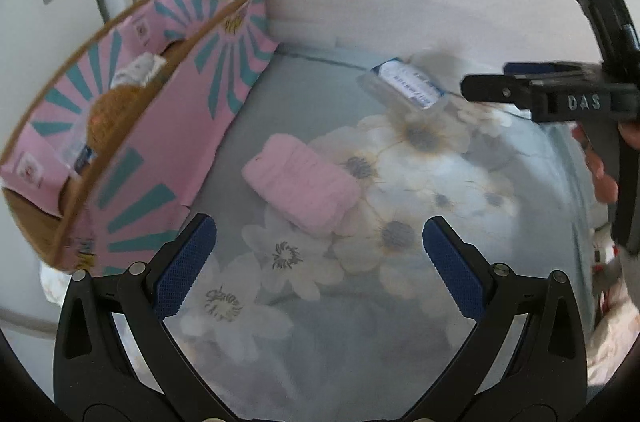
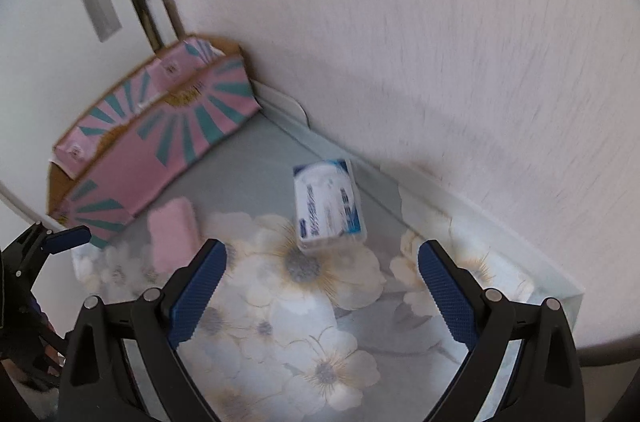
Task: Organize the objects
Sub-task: 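Move both tools back over the tray toward the pink item and floss case, then grasp the pink fuzzy item with the left gripper while the right grasps the floss case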
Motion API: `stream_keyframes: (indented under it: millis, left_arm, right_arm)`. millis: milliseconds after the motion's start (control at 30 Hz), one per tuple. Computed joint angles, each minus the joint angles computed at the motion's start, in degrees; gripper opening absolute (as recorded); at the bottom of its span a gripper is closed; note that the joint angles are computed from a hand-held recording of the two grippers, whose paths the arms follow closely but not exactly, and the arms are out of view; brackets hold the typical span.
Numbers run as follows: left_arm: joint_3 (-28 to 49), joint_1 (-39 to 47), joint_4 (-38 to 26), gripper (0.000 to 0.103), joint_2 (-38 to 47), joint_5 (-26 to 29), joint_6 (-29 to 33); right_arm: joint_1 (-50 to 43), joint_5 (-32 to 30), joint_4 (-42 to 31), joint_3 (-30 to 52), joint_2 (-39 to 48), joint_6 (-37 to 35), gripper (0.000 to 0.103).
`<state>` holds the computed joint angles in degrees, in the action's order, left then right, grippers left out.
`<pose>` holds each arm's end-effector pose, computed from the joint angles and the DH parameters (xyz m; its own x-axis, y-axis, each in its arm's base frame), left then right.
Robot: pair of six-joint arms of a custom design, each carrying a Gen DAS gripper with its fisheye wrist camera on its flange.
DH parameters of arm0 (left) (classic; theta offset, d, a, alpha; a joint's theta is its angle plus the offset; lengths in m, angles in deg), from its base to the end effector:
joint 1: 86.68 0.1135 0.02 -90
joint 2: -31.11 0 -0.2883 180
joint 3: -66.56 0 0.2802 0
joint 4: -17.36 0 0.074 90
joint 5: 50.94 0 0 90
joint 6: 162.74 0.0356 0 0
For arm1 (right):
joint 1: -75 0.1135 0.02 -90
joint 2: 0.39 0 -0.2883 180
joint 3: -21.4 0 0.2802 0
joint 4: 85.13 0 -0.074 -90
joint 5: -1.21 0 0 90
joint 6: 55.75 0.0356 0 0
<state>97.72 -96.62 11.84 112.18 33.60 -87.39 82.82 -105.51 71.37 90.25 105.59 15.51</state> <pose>0.2151 -0.0343 0.0938 -0.8147 -0.1128 -0.5688 -0.0903 0.9936 -0.0677 0.3709 0.0613 0.1273 -0.7308 -0.4109 -0.5450 -0.5332 0.8422 0.0799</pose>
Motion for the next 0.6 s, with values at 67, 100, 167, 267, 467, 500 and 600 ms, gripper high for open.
stream_keyframes:
  millis: [67,100,167,267,467,500,600]
  left_arm:
    - [0.8,-0.5,3.1,0.103,4.6,-1.8,-1.6]
    - [1.5,-0.7,4.5,0.103,7.1,-2.9,-2.4]
    - [3.0,-0.5,6.6,0.103,11.1,-4.2,-3.3]
    - [5.9,0.1,8.4,0.102,16.6,-5.7,-4.4]
    - [11.1,1.8,9.4,0.091,24.5,-5.0,-5.6]
    - [11.7,2.0,9.3,0.089,25.4,-4.9,-5.6]
    - [13.2,2.5,9.1,0.084,27.3,-4.4,-5.4]
  right_arm:
    - [0.4,0.8,2.2,0.4,2.6,0.6,0.096]
    - [0.7,1.2,2.8,0.8,3.4,0.8,0.096]
    - [1.4,2.3,4.2,1.8,5.5,1.0,0.096]
    - [2.8,4.3,5.8,4.3,8.9,0.7,0.096]
    - [4.8,6.7,4.9,10.9,15.4,-0.3,0.095]
    - [4.9,6.5,4.4,12.0,16.3,-0.3,0.095]
    - [5.4,6.4,3.1,14.5,18.3,-0.5,0.090]
